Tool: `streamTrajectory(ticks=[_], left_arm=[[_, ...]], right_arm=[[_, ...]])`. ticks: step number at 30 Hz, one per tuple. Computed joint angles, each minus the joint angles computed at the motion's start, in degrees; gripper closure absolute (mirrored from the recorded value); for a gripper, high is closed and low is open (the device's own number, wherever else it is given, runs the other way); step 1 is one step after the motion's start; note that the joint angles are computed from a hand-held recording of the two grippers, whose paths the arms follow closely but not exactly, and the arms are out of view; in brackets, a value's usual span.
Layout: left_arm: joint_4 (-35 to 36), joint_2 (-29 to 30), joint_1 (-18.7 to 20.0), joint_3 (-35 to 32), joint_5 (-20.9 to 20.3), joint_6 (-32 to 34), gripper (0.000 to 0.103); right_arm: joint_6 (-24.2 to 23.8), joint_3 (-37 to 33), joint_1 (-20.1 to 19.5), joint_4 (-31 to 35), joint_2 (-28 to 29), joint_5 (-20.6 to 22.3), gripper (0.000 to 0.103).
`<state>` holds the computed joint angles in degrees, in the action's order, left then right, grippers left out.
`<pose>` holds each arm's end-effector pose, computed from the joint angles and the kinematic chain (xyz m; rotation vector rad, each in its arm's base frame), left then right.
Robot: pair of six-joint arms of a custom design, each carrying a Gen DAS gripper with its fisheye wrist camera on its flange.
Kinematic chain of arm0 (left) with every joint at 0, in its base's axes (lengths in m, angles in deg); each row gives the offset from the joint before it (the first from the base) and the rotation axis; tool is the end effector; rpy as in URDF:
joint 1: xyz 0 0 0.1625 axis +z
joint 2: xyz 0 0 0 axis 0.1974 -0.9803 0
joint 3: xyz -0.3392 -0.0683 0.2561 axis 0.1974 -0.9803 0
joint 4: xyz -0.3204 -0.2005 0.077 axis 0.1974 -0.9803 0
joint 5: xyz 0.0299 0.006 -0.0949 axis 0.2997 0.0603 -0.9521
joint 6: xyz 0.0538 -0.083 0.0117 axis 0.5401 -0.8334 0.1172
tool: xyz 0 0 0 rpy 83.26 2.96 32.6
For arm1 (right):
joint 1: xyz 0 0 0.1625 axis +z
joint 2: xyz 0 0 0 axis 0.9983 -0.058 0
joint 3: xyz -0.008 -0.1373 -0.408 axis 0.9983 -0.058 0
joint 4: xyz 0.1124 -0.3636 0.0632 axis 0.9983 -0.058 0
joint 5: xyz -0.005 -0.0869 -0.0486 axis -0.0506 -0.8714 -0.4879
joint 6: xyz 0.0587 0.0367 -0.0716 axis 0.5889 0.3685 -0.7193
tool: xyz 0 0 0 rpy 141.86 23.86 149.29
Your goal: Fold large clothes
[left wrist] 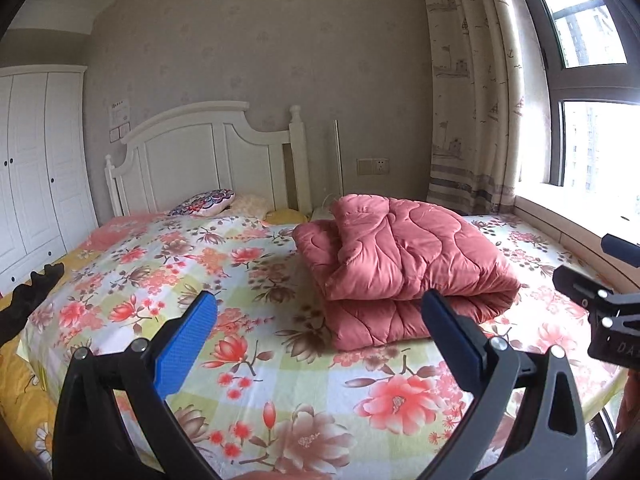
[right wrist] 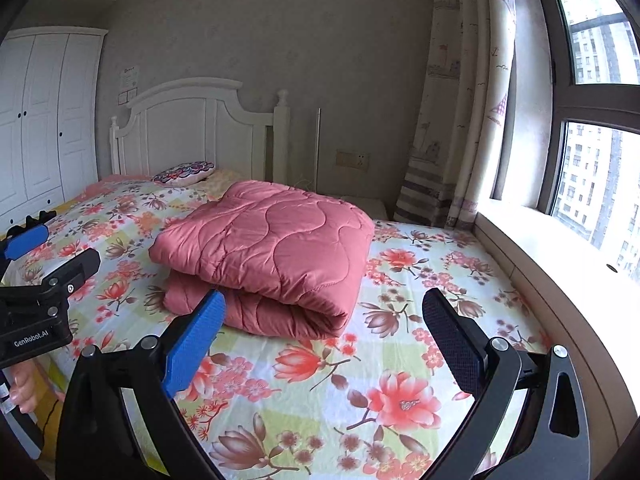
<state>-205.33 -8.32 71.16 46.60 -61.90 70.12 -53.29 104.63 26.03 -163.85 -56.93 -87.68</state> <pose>0.0423 -0.7789 0.3423 1.1071 2.1308 -1.2263 0.3461 -0.6883 -0.0696 0.2409 -1.7755 1.3633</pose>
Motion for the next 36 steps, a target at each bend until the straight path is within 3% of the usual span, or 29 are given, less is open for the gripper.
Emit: streamTrajectory(ticks=[36], left_arm=[[2.26,0.13,0.42,-0.79,1.09,-0.65,0.002]], right_arm=[[3.57,0.83,-0.25,3.19,0.1,0.51,0.006]])
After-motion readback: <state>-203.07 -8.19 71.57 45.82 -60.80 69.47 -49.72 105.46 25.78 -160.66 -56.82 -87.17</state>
